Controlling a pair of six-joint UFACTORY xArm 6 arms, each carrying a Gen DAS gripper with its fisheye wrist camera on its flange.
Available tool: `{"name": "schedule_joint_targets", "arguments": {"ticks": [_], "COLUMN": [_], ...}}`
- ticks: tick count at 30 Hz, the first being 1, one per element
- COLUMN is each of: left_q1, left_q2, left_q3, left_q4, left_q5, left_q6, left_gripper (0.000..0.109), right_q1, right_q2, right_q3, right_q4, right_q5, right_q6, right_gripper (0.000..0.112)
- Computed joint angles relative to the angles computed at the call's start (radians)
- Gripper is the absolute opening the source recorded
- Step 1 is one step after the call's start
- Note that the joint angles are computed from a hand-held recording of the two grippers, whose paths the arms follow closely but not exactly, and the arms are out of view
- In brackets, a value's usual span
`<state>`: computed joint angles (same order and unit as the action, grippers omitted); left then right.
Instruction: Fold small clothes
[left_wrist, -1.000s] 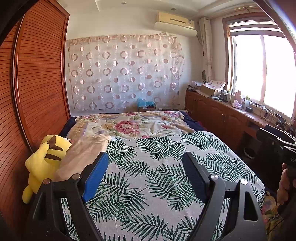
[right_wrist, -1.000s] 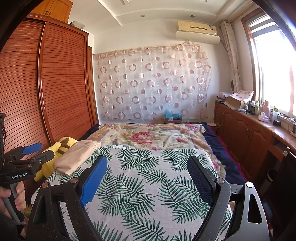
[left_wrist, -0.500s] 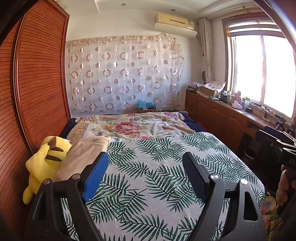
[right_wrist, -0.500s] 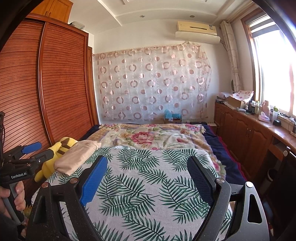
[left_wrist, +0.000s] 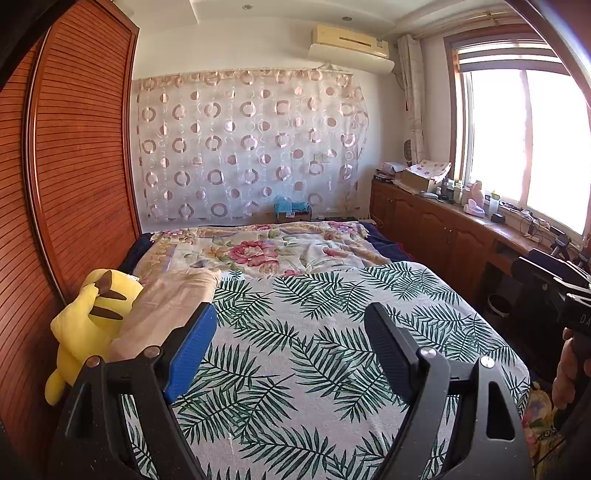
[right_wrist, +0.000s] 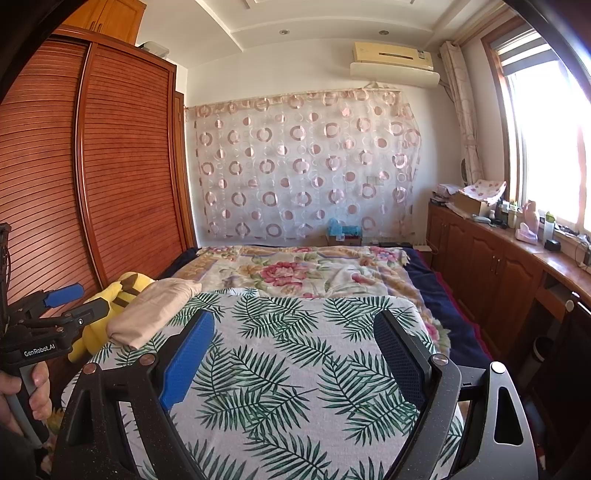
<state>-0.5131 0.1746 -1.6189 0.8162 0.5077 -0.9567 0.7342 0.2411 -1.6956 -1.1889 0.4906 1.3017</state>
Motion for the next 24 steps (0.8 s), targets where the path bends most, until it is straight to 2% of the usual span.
{"name": "schedule_joint_targets", "arguments": {"ticks": [24], "left_q1": [0.001], "left_q2": [-0.002], "left_q3": [0.005], "left_q4": [0.01], "left_q5": [-0.007], "left_q6": [-0.008], "left_gripper": [0.083], "right_q1": [-0.018], "right_q2": [-0.007], "right_q3": [0.01], "right_q4": [0.006], "right_q5": [-0.02], "right_q6": [-0.01], "right_gripper": [0.089]}}
